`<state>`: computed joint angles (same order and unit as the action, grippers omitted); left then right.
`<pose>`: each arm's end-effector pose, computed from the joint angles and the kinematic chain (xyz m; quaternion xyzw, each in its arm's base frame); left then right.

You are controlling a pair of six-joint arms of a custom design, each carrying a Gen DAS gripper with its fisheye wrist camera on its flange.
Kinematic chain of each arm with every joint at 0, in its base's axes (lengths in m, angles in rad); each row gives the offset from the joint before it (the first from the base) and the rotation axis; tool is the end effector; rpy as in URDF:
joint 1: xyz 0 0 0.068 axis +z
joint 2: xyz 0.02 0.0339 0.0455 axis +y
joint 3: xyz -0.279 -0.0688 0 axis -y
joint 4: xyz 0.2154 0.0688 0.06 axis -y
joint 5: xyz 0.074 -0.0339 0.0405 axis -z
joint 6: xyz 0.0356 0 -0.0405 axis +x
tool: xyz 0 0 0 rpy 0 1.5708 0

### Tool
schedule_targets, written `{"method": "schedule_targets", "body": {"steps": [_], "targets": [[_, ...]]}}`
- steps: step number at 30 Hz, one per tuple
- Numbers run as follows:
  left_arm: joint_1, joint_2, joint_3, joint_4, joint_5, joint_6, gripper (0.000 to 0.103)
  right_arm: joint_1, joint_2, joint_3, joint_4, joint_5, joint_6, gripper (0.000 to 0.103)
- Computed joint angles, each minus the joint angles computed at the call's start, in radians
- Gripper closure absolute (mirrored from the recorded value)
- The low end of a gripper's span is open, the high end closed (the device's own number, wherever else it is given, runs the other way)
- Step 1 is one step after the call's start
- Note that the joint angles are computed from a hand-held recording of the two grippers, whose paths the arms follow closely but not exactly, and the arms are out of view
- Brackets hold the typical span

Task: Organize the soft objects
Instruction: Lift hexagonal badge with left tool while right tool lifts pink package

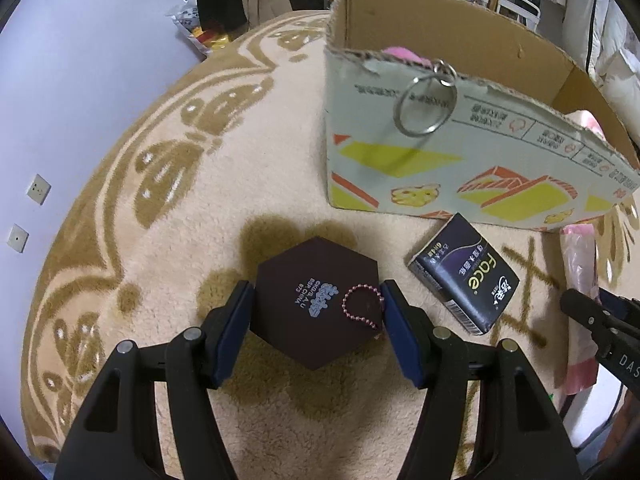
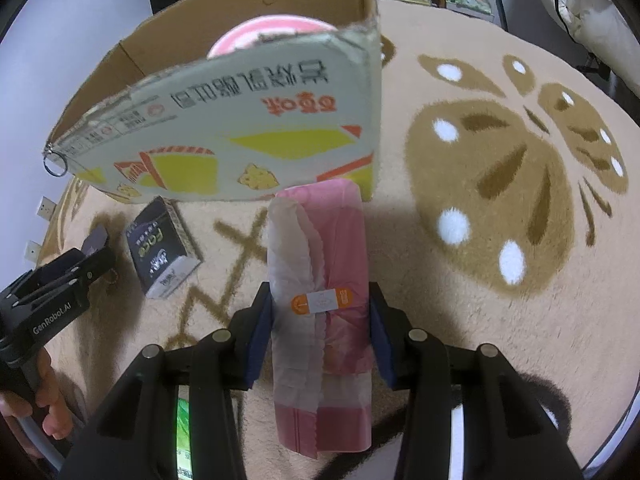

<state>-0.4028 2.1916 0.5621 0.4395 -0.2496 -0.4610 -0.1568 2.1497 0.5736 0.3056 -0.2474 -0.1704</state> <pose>0.2517 -0.0977 0.0212 -0.0519 0.9732 0.0324 0.2217 0.2617 -0.0326 0.0277 -0.0251 0.9810 0.0962 0.1663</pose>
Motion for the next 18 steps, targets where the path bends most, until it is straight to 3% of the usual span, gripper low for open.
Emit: {"method": "schedule_targets", "body": {"steps": [18], "targets": [[-0.069,-0.204,-0.075,-0.079,-0.101,-0.051,0.040,-0.054,-0.269,-0.119,-0.084,-0.082,-0.050,0.056]]}}
